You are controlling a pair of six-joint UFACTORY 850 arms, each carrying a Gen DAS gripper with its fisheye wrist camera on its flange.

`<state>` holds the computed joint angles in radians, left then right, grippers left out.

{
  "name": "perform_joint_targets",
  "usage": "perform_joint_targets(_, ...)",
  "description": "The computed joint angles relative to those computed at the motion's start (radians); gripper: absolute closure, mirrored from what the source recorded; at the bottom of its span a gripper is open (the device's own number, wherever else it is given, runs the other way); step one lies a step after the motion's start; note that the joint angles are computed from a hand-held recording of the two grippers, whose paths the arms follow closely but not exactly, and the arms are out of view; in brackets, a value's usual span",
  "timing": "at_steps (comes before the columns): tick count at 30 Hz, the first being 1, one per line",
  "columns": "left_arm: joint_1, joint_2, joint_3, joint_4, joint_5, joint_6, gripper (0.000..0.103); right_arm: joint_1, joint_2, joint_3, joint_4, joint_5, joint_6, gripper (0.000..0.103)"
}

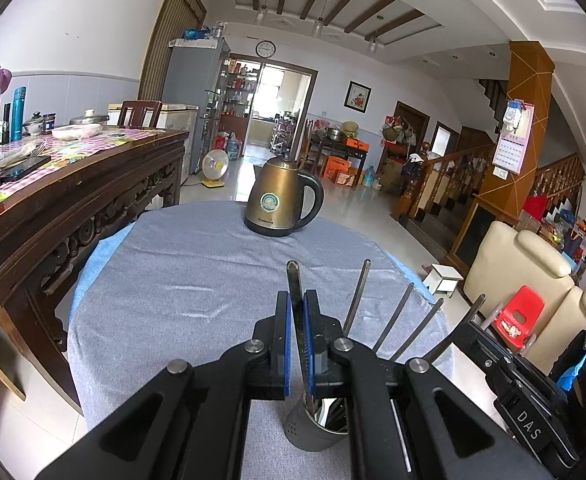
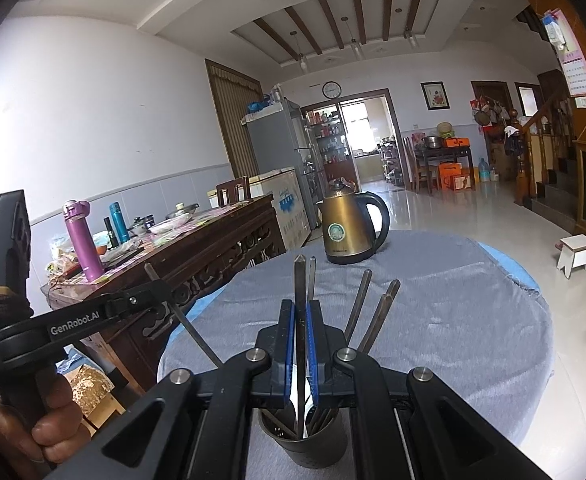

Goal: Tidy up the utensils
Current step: 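Open both grippers to release the chopsticks into the cup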

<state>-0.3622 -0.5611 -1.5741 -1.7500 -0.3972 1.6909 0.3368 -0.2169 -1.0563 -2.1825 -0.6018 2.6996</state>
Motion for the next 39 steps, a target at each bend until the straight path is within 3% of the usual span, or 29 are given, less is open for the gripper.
perform_joint_targets(23,0.000,-0.031,-0.041,0.124,-0.016,-0.133,0.097,0.002,-0.014,-0.003,0.017,0.014,0.009,0.096)
perform_joint_targets(33,0.000,-0.068,-0.080,0.275,0.014,-0.295,0.097,-0.001,-0.017,-0.012,0.044,0.034,-0.002,0.095)
perform_joint_targets(39,-0.011,-0.068,-0.075,0.339,0.088,-0.347,0.092,-0.009,-0.021,-0.020,0.046,0.062,0.006,0.095)
